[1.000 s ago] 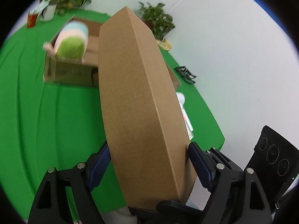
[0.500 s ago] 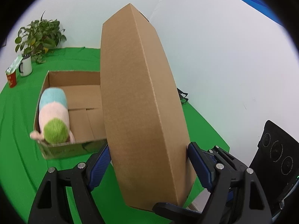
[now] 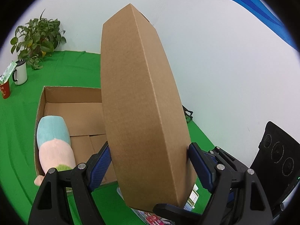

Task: Organize objects
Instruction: 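Lift the flat cardboard box and lower it into the tray beside the plush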

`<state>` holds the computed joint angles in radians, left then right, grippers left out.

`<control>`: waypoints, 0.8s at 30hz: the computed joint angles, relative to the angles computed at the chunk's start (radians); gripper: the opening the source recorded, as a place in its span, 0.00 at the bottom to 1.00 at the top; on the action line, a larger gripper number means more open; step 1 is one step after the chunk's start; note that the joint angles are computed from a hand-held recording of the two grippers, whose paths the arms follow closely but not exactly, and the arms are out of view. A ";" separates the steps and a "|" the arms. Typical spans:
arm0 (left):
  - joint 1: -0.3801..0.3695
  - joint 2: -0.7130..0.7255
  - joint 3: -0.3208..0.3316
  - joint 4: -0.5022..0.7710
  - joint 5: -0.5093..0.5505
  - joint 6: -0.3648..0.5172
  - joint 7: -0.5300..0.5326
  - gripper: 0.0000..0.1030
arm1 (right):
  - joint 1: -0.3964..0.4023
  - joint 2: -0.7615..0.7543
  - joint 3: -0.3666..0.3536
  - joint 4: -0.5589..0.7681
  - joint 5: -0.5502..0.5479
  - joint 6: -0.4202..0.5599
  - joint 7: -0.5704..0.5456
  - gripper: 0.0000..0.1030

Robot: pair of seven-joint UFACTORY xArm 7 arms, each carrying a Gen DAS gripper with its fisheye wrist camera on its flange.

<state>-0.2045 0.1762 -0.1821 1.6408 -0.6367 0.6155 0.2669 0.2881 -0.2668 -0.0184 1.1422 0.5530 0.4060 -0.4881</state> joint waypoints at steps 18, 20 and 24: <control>0.029 0.321 0.008 0.303 0.204 0.195 -0.213 0.79 | -0.211 0.610 0.144 0.659 -0.032 0.381 0.087 0.85; 0.023 0.333 0.014 0.310 0.234 0.210 -0.235 0.79 | -0.223 0.648 0.160 0.690 -0.032 0.406 0.087 0.85; 0.003 0.363 0.035 0.349 0.313 0.266 -0.293 0.79 | -0.237 0.707 0.185 0.719 -0.016 0.434 0.094 0.84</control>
